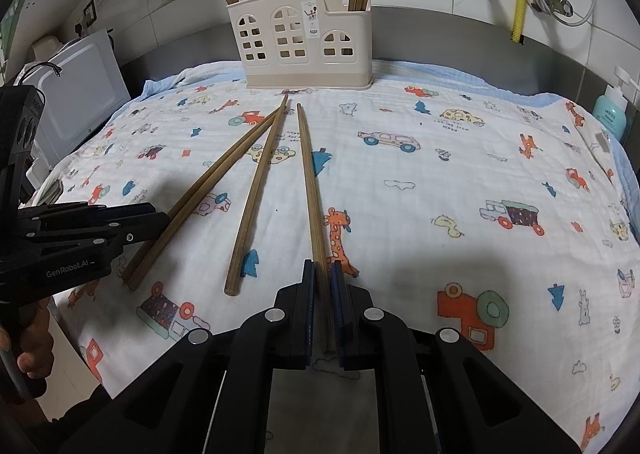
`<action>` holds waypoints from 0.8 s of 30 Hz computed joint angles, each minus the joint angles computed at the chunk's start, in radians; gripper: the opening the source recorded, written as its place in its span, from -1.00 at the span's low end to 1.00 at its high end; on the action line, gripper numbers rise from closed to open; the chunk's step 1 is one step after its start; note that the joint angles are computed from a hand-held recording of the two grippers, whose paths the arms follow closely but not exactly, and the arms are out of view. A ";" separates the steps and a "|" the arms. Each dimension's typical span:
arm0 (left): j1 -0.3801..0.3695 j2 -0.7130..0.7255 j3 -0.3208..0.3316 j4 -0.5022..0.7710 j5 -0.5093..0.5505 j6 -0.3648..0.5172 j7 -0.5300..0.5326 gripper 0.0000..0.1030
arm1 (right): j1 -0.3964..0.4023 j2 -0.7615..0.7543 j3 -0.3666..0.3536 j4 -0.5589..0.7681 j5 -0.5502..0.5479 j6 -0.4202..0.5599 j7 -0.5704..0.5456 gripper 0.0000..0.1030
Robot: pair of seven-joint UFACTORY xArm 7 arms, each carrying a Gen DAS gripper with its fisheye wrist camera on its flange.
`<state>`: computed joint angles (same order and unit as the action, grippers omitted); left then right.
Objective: Organize utensils
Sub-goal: 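Close the left tool on a chopstick while the right tool grasps another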
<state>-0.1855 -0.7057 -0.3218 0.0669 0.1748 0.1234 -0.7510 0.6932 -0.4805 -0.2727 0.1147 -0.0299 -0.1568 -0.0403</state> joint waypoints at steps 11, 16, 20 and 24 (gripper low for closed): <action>0.063 -0.023 -0.119 0.020 0.056 0.061 -0.110 -0.62 | 0.005 0.001 -0.008 -0.001 -0.004 -0.005 0.003 -0.84; 0.086 -0.017 -0.175 0.037 0.125 0.071 -0.159 -0.67 | 0.009 0.001 -0.015 -0.004 -0.010 -0.011 0.007 -0.84; 0.073 0.006 -0.120 0.043 0.147 0.057 -0.132 -0.72 | -0.004 0.003 -0.003 -0.002 -0.013 -0.008 0.011 -0.85; 0.037 0.012 -0.043 0.032 0.127 0.043 -0.075 -0.85 | -0.007 -0.004 0.004 -0.002 -0.008 -0.004 0.021 -0.86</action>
